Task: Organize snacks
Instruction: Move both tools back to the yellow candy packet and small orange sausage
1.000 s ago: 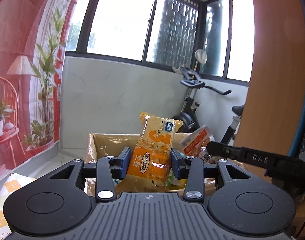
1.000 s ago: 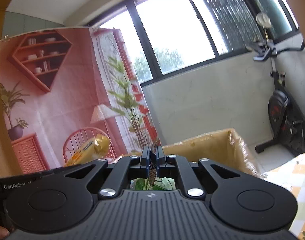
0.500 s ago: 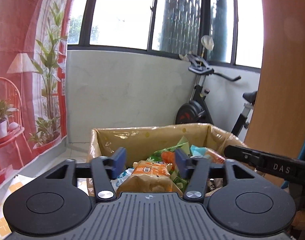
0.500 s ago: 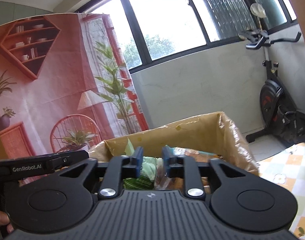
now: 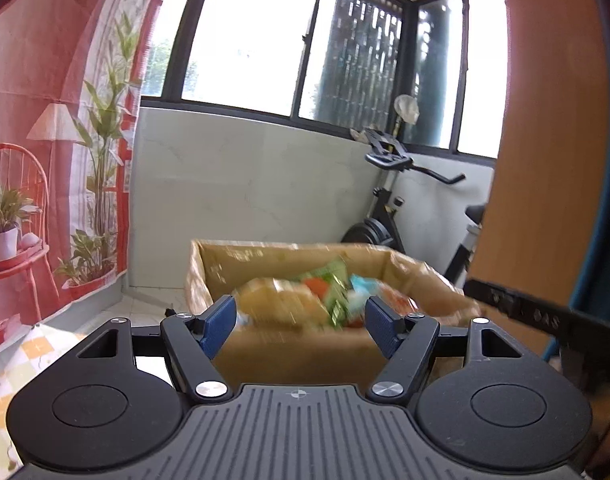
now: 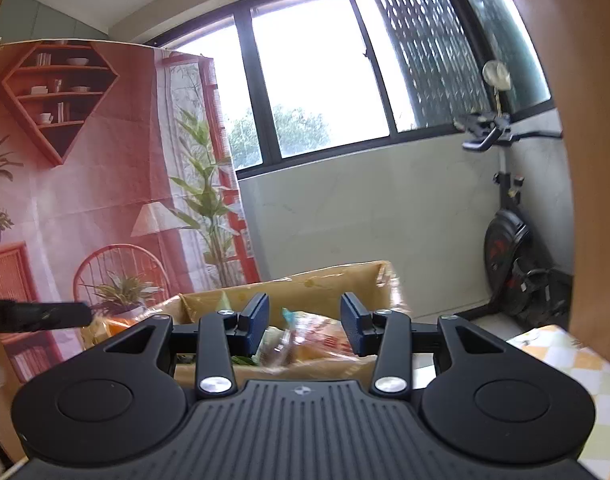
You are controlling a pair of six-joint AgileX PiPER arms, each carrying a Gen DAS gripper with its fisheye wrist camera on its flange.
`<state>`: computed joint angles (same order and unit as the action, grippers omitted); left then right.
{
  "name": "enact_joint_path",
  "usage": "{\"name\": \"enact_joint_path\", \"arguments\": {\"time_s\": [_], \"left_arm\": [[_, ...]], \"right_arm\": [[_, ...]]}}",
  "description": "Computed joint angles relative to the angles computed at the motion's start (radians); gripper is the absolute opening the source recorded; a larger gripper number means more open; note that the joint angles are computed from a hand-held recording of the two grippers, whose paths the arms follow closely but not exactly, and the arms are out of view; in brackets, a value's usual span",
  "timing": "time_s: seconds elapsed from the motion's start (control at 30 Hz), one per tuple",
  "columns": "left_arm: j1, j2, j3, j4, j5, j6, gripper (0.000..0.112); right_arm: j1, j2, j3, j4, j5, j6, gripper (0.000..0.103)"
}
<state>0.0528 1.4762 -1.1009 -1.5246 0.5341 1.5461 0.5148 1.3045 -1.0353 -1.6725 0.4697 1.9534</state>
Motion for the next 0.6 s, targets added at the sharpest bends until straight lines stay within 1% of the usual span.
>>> {"name": "enact_joint_path", "arguments": {"time_s": [0.07, 0.17, 0.23, 0.27, 0.37, 0.47, 0.6], "left_arm": [[-0.008, -0.021, 0.054, -0.026, -0.004, 0.031, 0.072], [-0.018, -0.027, 0.106, -0.043, -0.011, 0.041, 0.071], [-0.034, -0.026, 0.132, -0.063, -0.05, 0.057, 0.069], [-0.038, -0.02, 0.138, -0.054, -0.059, 0.043, 0.066], [-0.034, 0.013, 0.141, -0.002, -0.049, -0.006, 0.062], [-0.037, 0.035, 0.156, 0.021, -0.046, -0.006, 0.062], [-0.046, 0.099, 0.136, 0.129, -0.014, -0.109, 0.062]], "right_arm": [[0.019, -0.029, 0.046, -0.016, 0.038, 0.01, 0.043], [0.029, -0.074, 0.111, 0.006, 0.063, -0.001, 0.043], [0.036, -0.101, 0.154, 0.016, 0.081, -0.002, 0.043], [0.041, -0.114, 0.176, 0.02, 0.093, -0.002, 0.043], [0.046, -0.144, 0.239, 0.035, 0.116, 0.006, 0.043], [0.043, -0.165, 0.304, 0.05, 0.133, 0.027, 0.043], [0.015, -0.178, 0.372, 0.083, 0.12, 0.047, 0.043]]}}
